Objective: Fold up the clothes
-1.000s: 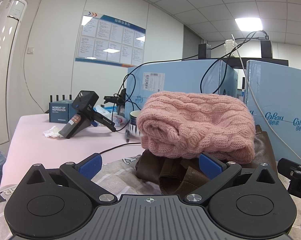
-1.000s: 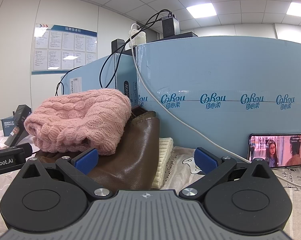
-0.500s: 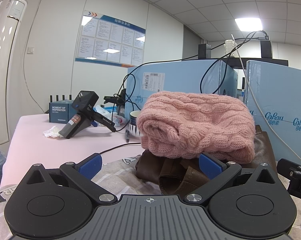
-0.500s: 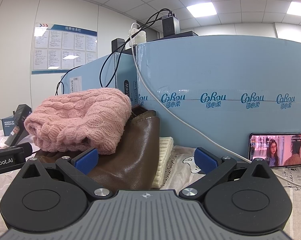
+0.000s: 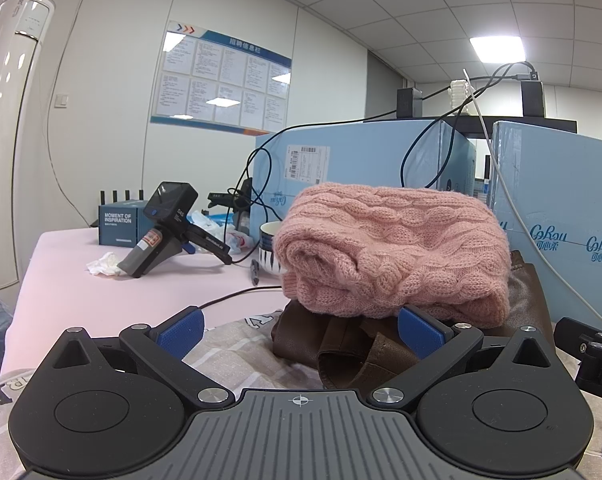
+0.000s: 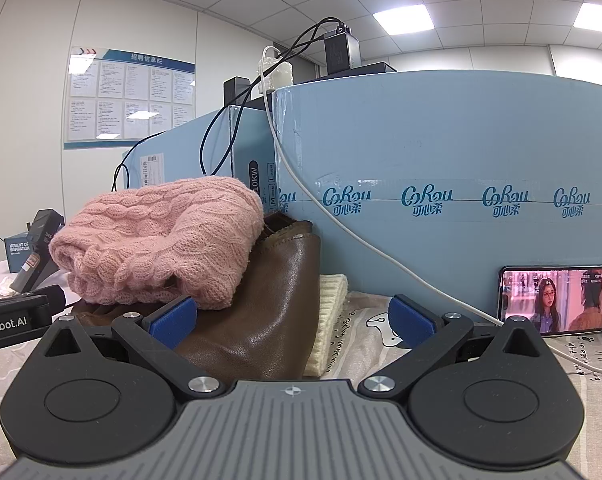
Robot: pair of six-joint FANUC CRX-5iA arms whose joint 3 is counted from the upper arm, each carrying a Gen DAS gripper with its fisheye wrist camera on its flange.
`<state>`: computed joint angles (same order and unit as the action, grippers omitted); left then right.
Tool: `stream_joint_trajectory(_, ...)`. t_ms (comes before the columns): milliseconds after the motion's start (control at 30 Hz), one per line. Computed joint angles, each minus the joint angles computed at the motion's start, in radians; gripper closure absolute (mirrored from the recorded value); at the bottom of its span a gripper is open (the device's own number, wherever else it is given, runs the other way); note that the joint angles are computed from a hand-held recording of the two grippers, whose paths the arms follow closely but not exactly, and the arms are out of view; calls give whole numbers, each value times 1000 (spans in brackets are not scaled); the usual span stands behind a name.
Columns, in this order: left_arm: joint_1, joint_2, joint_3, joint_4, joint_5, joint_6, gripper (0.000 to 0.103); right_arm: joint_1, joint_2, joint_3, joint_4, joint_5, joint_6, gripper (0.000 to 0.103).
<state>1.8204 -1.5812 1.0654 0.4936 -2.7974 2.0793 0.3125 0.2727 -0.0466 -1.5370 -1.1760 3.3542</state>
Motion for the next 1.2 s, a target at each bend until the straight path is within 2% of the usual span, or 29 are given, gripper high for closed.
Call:
stream_joint_trajectory(500,-3,9,24,11,11,17,0,-63,-4,-55,-125,-71,123,0)
stream_joint_trajectory(867,-21,-5,13,23,63,84,0,-86,-7,-41,-93,-120,15,0)
stream_joint_trajectory(1100,-31,-6,43,1,95,101,0,-92,-46,-34,-14,-108,-90,0)
stream_joint_trajectory(1200,-29,19,97,13,85,111,0,-107,-61,-33,9,-102,-135,0)
